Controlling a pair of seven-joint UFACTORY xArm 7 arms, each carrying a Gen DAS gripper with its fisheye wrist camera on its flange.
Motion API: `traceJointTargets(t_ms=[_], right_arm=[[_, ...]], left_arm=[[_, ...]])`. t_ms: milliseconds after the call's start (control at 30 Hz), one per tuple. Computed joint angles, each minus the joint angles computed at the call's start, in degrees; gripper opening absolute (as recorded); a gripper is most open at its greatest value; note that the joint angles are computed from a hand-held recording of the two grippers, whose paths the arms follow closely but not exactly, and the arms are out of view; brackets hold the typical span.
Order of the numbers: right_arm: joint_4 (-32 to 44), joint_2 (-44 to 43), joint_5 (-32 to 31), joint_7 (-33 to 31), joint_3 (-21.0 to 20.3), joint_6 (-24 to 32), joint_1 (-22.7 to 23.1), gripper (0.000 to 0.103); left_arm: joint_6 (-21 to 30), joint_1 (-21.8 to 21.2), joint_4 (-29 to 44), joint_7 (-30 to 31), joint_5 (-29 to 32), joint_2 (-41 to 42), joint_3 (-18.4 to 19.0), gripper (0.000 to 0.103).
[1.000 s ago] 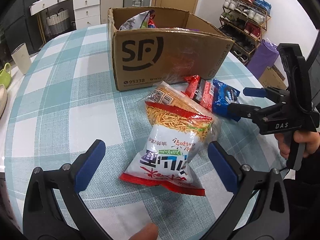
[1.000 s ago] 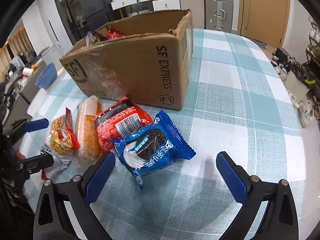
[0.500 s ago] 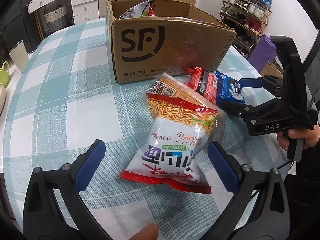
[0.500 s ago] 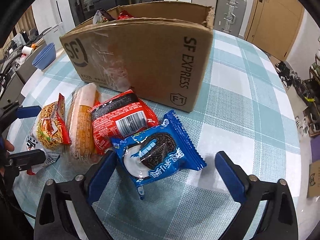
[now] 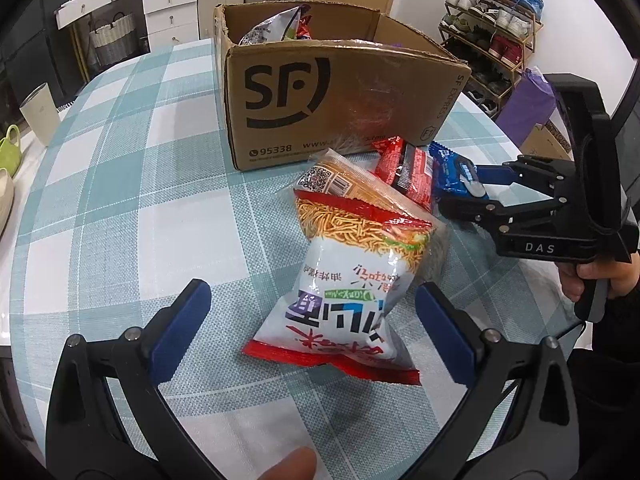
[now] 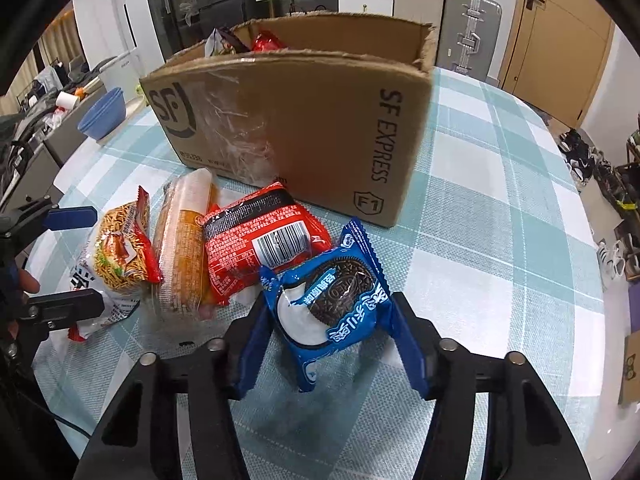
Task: Organize snacks
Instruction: 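Grasp the blue Oreo pack with the right gripper while the left grasps the white noodle bag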
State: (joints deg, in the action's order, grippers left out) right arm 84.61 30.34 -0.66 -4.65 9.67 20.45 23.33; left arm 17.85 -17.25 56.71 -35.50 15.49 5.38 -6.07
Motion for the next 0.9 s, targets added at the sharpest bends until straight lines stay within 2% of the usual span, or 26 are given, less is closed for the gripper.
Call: traceJointTargets(t_ms=[267, 567, 600, 667, 767, 900], right_arm=[[-8.0, -5.5, 3.1, -1.4, 2.2, -6.6, -2.3, 0.054], [-9.2, -6.9, 5.0, -2.7, 3.3, -7.6, -3.1, 0.054], [-9.4, -7.1, 5.1, -2.8, 3.3, -7.7, -3.1, 0.054], [-10.0, -7.5, 5.3, -3.1, 3.5, -7.9, -3.2, 0.054], [-10.2, -7.6, 5.6, -3.3, 3.6, -8.1, -3.3, 0.054], [-10.5, -8.0, 5.4, -2.9, 3.2, -8.4, -2.9, 0.054]], left_arm=[[0.3, -0.1, 0.0, 0.2, 0.0, -0.2, -0.1, 0.102], [0.2, -0.2, 0.5, 0.5, -0.5, 0.5, -0.1, 0.1], [-0.1, 0.0, 0.5, 1.4, -1.5, 0.6, -0.3, 0.098], [-0.5, 0.5, 0.6, 4.7, -4.8, 0.8, -1.0, 0.08], [-1.0, 0.9, 0.6, 10.5, -10.0, 1.1, -2.2, 0.065], [-1.3, -0.6, 0.2, 8.8, -6.3, 0.7, -1.0, 0.058]])
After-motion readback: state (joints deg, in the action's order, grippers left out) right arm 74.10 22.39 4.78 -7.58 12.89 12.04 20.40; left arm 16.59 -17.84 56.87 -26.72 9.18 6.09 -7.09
